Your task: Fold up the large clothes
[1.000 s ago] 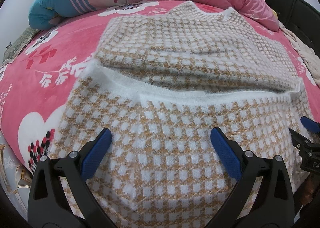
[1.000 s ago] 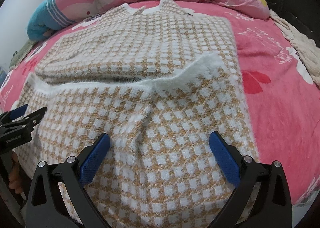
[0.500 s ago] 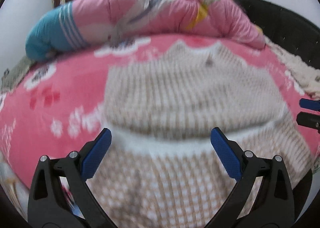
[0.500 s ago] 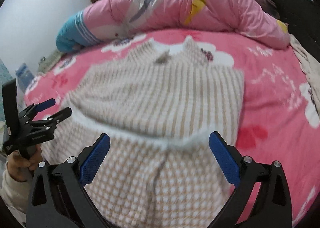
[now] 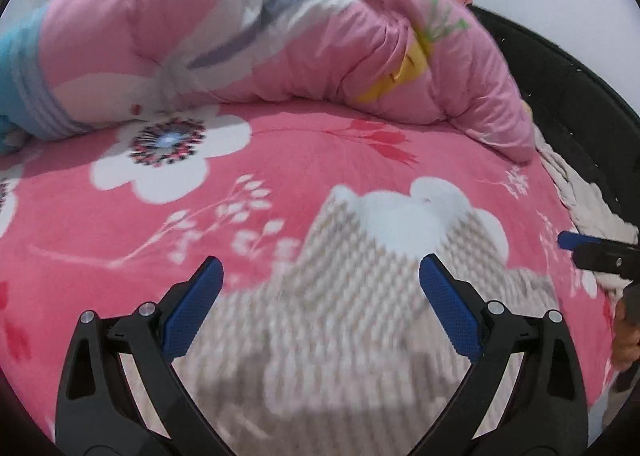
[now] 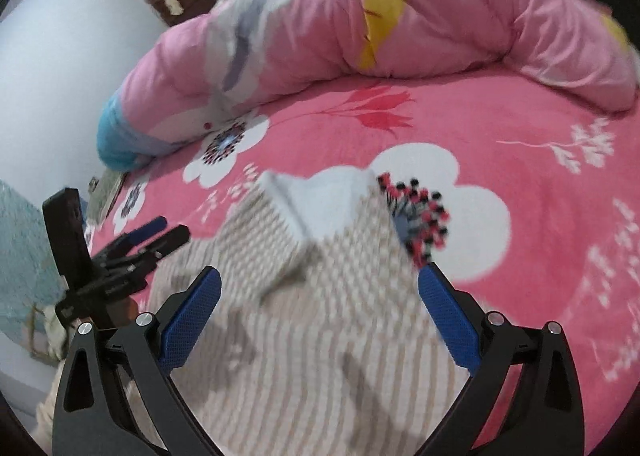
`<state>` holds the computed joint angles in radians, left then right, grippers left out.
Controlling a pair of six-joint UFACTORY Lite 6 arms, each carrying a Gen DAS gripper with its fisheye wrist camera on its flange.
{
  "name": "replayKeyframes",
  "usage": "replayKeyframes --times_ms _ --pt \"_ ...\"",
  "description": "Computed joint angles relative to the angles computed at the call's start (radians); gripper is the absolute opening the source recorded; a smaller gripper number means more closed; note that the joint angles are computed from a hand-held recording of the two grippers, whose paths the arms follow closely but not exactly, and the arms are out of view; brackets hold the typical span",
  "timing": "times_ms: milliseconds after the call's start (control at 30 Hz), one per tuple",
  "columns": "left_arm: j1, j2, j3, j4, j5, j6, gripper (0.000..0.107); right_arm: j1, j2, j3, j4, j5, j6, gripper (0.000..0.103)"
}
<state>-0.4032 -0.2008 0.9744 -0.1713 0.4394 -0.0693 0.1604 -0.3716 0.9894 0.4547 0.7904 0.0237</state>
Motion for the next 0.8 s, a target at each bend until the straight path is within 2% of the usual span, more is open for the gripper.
replayKeyframes --times_ms 67,100,233,267,333,367,400,500,633,800 --pt "-0.012 0.143 0.097 0.005 -0.019 -0.015 0.088 -0.029 0.120 0.044 0.061 -0.027 -0.060 0.097" --pt "-0.017 0.231 0.162 0.004 -0.018 -0.018 0.080 -0.032 0.181 0.072 0.068 -0.042 -0.070 0.095" --pt "-0.008 0.442 0.321 -0.066 0.009 0.041 0.060 -0.066 0.389 0.156 0.139 -0.070 -0.152 0.080" --pt "-0.007 0.489 0.358 -0.066 0.014 0.038 0.057 -0.069 0.417 0.167 0.154 -0.071 -0.165 0.075" --pt "-0.003 0.533 0.391 -0.095 0.018 0.058 0.039 -0.069 0.464 0.183 0.158 -0.079 -0.165 0.062" --pt "0.001 0.544 0.397 -0.138 0.019 0.092 0.034 -0.068 0.472 0.187 0.158 -0.079 -0.163 0.048" --pt "-0.001 0.536 0.392 -0.140 0.018 0.092 0.030 -0.066 0.468 0.185 0.162 -0.078 -0.169 0.035" --pt "-0.021 0.469 0.351 -0.114 0.005 0.096 0.021 -0.043 0.394 0.162 0.130 -0.082 -0.163 0.021" --pt "-0.035 0.304 0.268 -0.135 0.022 0.154 0.014 -0.010 0.242 0.133 0.094 -0.033 -0.143 0.017" --pt "-0.065 -0.052 0.091 -0.097 0.094 0.195 0.014 0.079 -0.015 0.072 -0.011 0.061 -0.046 0.017"
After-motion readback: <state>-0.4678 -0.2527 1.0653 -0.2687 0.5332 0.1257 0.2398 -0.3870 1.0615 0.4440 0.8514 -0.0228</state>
